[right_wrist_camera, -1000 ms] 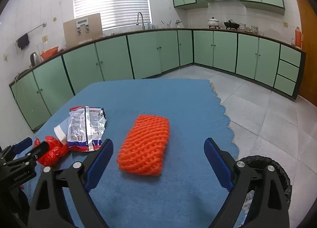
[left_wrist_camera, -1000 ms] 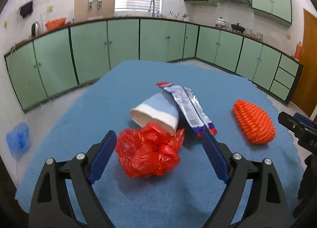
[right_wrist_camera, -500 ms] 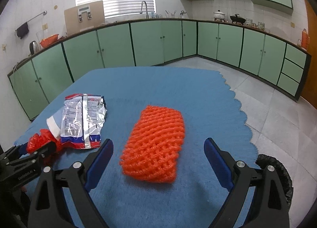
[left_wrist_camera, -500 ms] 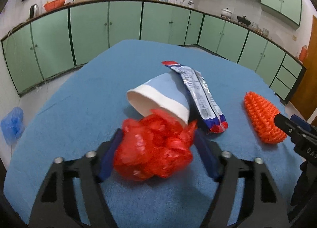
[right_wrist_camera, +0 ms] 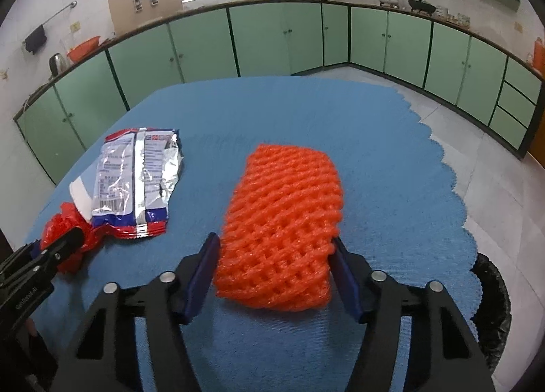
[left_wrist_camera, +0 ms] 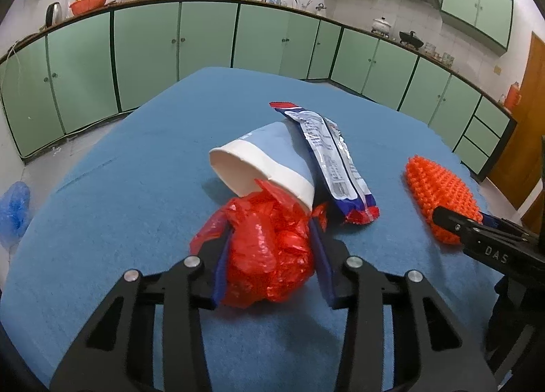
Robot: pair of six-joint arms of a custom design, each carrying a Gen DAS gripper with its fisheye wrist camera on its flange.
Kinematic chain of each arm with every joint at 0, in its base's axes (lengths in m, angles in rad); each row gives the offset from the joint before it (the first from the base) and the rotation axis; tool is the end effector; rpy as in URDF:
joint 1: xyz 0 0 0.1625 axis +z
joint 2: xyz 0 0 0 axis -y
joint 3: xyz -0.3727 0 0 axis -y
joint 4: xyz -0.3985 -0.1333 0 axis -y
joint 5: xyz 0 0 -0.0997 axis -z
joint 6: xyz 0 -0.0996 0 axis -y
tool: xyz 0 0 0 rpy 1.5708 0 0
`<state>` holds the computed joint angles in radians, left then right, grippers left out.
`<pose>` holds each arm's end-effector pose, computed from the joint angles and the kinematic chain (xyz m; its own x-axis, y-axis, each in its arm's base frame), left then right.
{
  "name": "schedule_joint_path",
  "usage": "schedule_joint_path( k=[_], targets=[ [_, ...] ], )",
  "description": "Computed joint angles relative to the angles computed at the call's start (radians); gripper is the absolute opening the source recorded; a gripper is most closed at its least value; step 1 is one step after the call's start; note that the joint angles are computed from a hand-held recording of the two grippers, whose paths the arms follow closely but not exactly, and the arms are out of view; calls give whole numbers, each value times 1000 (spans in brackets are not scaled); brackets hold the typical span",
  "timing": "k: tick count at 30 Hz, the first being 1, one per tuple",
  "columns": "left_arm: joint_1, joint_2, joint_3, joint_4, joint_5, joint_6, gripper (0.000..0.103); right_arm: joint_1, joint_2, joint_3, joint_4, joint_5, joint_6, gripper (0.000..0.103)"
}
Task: Collect trash
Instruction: 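Grasp the red plastic bag with the left gripper while the right gripper grasps the orange foam net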
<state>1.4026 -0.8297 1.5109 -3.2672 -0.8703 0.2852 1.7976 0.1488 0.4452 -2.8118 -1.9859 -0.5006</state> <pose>0.0811 -0.7019 0.2310 -0.7864 -0.2490 -0.5653 0.3226 0.6149 -0.7196 0.2781 -0.7910 -0.1284 -0.7441 -0.3459 0.5716 -0.6116 0.6970 -0.3744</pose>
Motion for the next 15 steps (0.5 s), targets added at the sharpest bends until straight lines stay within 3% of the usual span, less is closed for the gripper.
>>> schedule_joint_path(
  k=[7, 15],
  targets=[
    [-7, -9, 22, -5, -13, -13, 37, -1, -43, 78, -45, 36, -14, 33],
    [-21, -36, 63, -24, -40, -5, 35, 4, -120, 214, -128, 80, -37, 28]
  ],
)
